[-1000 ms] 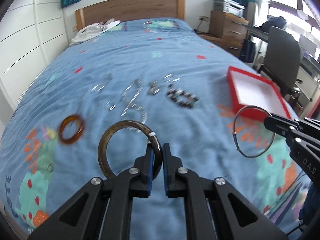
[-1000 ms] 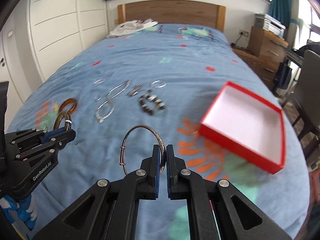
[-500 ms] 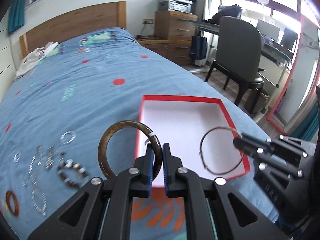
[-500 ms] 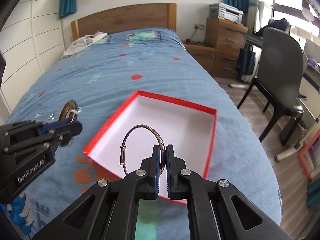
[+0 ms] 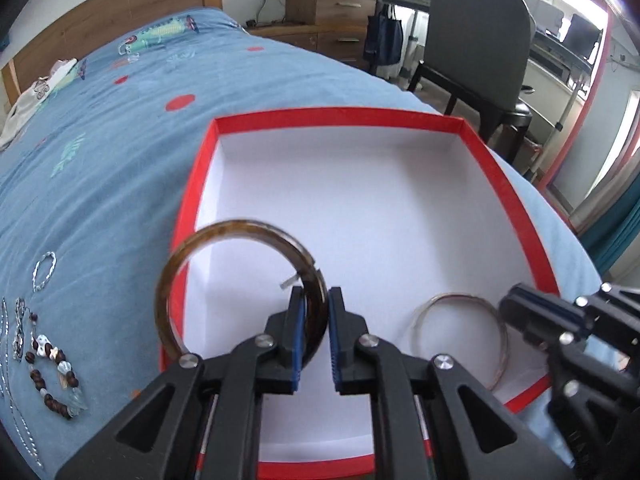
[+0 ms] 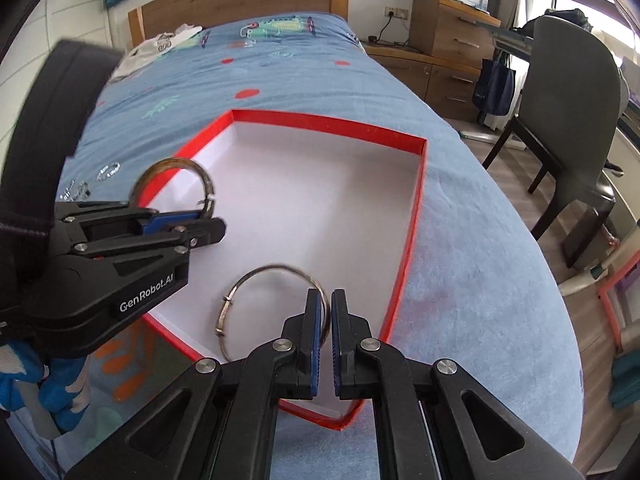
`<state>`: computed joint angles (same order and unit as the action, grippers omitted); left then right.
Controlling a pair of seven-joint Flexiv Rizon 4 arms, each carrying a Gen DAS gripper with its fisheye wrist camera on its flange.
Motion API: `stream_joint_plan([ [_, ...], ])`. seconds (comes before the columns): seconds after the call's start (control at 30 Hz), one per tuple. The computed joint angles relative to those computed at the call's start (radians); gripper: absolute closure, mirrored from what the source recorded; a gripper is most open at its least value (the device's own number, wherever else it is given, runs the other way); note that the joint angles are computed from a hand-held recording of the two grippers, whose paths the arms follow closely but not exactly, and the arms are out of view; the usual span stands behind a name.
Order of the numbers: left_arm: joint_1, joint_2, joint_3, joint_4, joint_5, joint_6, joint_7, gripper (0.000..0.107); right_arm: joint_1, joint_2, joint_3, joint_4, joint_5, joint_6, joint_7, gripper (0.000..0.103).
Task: Organize jewelry
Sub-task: 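Carry both bangles into the red box and open both tools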
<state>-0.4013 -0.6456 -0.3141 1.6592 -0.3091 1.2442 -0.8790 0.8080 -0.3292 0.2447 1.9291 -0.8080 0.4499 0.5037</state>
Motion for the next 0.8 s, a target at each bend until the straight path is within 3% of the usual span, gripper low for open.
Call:
stream_joint_plan([
  [0.03, 0.003, -0.003, -0.004, 0.003, -0.004, 0.005, 0.001, 0.095, -0.002, -0.001, 0.003, 0.000, 0.013, -0.004, -0.012, 0.103],
  [0.33, 0.021, 0.051, 0.003, 0.106, -0.039, 0.036, -0.080, 0.090, -0.010, -0.009, 0.008, -0.013, 0.059, -0.007, -0.143, 0.103],
  [0.5, -0.002, 0.116, 0.062, 0.173, -0.029, 0.019, -0.219, 0.089, -0.027, 0.002, 0.007, 0.004, 0.052, 0.045, -0.210, 0.103],
  [0.67, -0.023, 0.174, 0.119, 0.204, 0.000, -0.059, -0.379, 0.089, -0.042, -0.004, 0.002, 0.003, 0.054, 0.095, -0.286, 0.103],
  [0.8, -0.017, 0.193, 0.118, 0.194, 0.012, -0.114, -0.444, 0.088, -0.060, 0.002, -0.002, 0.015, 0.069, 0.140, -0.334, 0.103],
])
